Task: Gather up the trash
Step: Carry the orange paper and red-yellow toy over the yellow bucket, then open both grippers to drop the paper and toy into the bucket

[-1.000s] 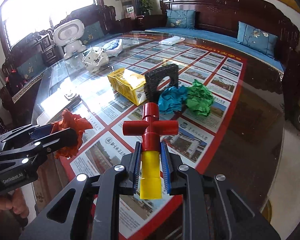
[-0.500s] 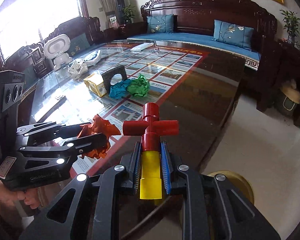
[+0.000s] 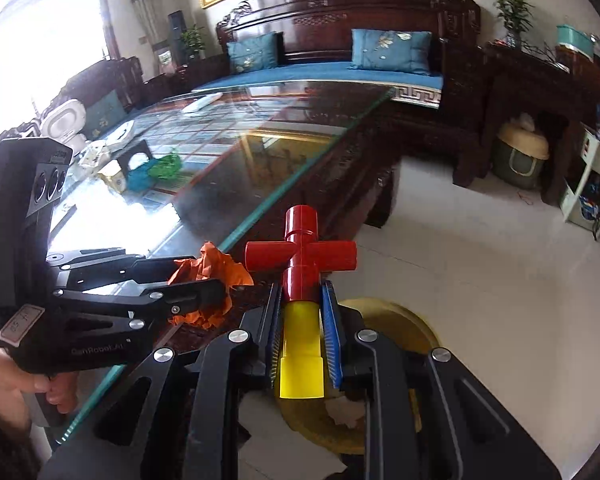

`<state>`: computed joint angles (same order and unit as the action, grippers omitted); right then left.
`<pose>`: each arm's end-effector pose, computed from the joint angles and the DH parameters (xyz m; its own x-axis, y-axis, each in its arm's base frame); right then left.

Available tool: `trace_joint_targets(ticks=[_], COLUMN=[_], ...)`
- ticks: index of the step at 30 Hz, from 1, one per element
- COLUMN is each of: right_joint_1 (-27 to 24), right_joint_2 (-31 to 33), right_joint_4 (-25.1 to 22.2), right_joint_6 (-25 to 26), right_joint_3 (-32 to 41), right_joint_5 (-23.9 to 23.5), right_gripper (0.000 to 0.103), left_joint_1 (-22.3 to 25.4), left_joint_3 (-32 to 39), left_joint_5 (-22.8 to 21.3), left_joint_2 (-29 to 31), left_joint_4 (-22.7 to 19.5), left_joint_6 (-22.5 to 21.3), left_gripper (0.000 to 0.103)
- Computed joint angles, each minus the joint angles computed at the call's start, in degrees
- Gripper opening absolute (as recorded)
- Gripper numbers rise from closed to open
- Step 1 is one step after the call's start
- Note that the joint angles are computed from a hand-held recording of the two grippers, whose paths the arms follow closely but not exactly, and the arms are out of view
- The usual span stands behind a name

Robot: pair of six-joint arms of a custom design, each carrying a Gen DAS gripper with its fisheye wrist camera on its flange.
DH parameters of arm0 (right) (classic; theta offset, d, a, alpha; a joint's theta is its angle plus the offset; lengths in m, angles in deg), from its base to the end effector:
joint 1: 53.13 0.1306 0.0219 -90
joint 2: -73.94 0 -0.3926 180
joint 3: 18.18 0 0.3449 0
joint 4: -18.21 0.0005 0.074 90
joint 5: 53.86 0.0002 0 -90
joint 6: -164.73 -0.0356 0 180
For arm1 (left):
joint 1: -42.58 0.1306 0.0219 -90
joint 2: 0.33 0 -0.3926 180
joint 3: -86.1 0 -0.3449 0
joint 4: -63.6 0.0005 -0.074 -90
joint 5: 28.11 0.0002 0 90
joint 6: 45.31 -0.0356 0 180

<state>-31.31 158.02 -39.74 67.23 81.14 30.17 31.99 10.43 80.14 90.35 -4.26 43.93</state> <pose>0.3650 0.1496 0.5374 -0.6818 -0.1331 -0.7193 -0.3547 0.9202 0.1659 0.4152 -0.0895 0.5170 -0.7926 0.1610 -0.5881 0.3651 0.8978 -0.2462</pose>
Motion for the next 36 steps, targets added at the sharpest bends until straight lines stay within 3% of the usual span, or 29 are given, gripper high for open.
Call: trace_joint_targets(ticks=[9, 15, 18, 19, 21, 27, 36], right_joint_1=[-8.74, -12.78, -13.67, -13.92, -14.4, -14.83, -11.74], right_joint_2=[-2.26, -2.26, -2.08, -2.06, -2.22, -2.49, 1.48], right_joint_4=[1.46, 2.33, 2.38, 2.47, 2.55, 2.01, -2.07], right_joint_6=[0.83, 2.0, 2.5, 2.61, 2.73, 3.13, 5.98], right_joint_3=[-6.23, -8.0, -8.31, -8.52, -9.07, -10.34, -7.62], right_joint_5=[-4.83, -7.07, -7.43, -7.51, -7.76, -7.74, -9.02], right_gripper=[0.019, 0.019, 0.019, 0.019, 0.019, 0.019, 0.019], left_joint_1=[-7.22, -9.5, -10.31, -10.67, -10.87, -11.28, -8.85], left_joint_3=[6.15, 10.34, 11.62, 11.96, 11.08, 12.37, 10.19], left_joint_5=[-2.52, -4.34, -4.26, -4.5, -4.51, -4.79, -8.77], left_joint_2=[8.43, 13.35, 15.15, 15.64, 15.37, 16.11, 10.97], left_joint_4=[-3.12, -5.05, -4.93, -4.8, -3.64, -4.12, -0.27], left_joint_6=[-0.1, -0.53, -0.15, -0.15, 0.15, 0.21, 0.18], left_gripper=[0.043, 0.044, 0.05, 0.063, 0.074, 0.074, 0.074])
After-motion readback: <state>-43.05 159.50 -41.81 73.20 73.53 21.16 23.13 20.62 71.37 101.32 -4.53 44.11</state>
